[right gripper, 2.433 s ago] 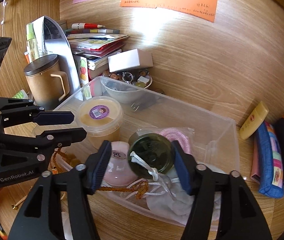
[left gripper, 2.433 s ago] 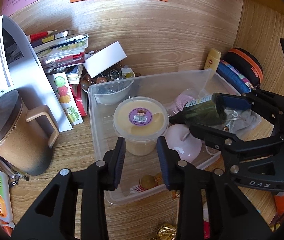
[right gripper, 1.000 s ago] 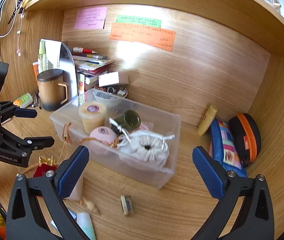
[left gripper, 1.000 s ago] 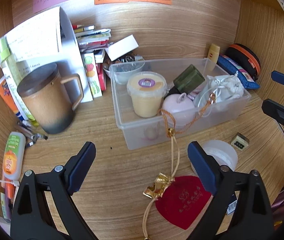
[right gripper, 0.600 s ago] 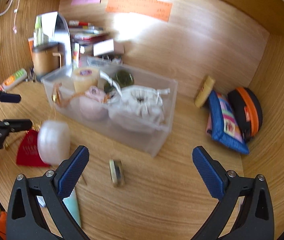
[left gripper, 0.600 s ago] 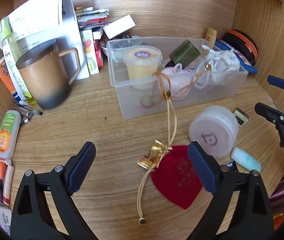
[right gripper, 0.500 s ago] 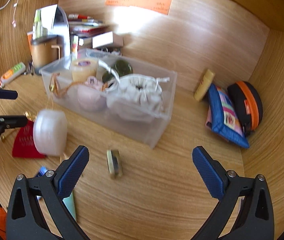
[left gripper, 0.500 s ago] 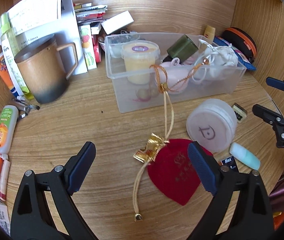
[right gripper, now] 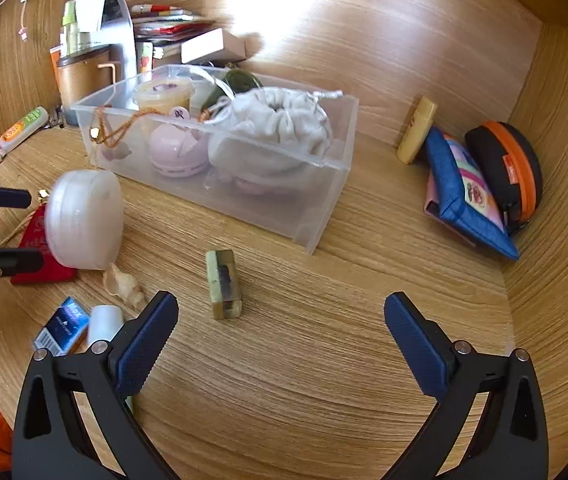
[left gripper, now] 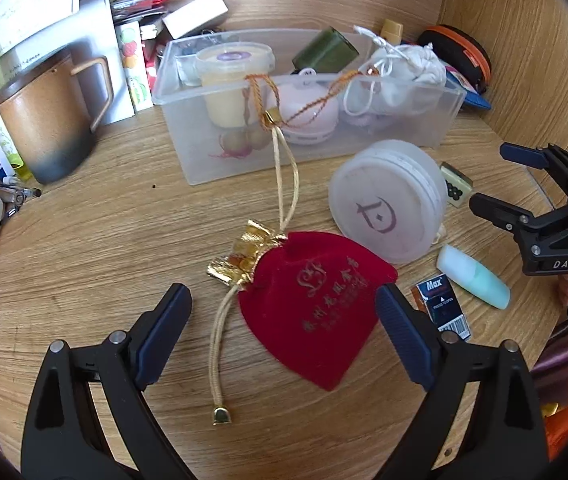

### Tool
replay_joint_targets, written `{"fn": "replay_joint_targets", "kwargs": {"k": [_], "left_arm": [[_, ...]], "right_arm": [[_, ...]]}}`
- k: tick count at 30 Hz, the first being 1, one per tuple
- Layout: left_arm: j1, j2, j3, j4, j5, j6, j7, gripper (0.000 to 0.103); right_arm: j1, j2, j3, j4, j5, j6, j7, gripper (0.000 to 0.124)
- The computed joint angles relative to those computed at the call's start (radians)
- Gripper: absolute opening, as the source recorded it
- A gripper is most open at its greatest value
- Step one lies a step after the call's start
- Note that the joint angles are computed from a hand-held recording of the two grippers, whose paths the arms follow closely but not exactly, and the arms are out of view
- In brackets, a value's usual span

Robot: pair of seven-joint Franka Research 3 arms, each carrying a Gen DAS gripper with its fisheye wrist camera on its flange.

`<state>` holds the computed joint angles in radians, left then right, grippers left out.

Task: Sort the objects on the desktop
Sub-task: 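Move the left tool to the red velvet bag while the right approaches the small tile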

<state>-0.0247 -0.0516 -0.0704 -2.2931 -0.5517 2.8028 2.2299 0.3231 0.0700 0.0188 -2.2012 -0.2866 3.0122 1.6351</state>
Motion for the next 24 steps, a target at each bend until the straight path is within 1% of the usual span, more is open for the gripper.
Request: {"fn": "replay_joint_targets", "kwargs": {"k": [2,3,4,6,7,9,11,14,19,21,24], "left_arm": [[0.000,0.007,-0.004,0.004,0.027,-0.005,-0.021,0.094],[0.000,0.009,-0.007,0.004,0.038,0.002,-0.028,0.095],[0.001,0.010,-0.010,0.002,0.054,0.008,-0.042,0.096],[0.000,0.015,-0.011,0.006,0.059,0.012,-0.050,0.096],[0.001,0.018,-0.012,0.009,0.059,0.011,-0.053,0.097],[0.004,0.023,-0.015,0.012,0.080,0.015,-0.073,0.097],[0.006,0.025,-0.019,0.010,0.102,0.027,-0.093,0.099],[0.009,0.033,-0.021,0.015,0.121,0.040,-0.122,0.099],[0.018,0.045,-0.026,0.024,0.141,0.051,-0.149,0.099],[0.022,0.047,-0.027,0.025,0.171,0.058,-0.186,0.099],[0.024,0.047,-0.030,0.028,0.168,0.056,-0.182,0.096]], "right_arm": [[-0.016,0.008,0.025,0.008,0.101,-0.014,-0.085,0.094],[-0.025,0.011,0.041,0.013,0.166,-0.027,-0.148,0.091],[-0.022,0.014,0.040,0.016,0.180,-0.029,-0.164,0.088],[-0.014,0.020,0.033,0.021,0.184,-0.031,-0.173,0.088],[-0.018,0.023,0.043,0.026,0.221,-0.037,-0.212,0.087],[-0.013,0.031,0.043,0.037,0.242,-0.046,-0.240,0.083],[-0.006,0.038,0.039,0.046,0.248,-0.055,-0.251,0.075],[-0.008,0.050,0.053,0.063,0.306,-0.076,-0.312,0.068],[0.002,0.059,0.052,0.073,0.338,-0.079,-0.362,0.066],[0.015,0.062,0.038,0.070,0.312,-0.066,-0.344,0.059],[0.007,0.063,0.049,0.073,0.348,-0.070,-0.381,0.057]]}}
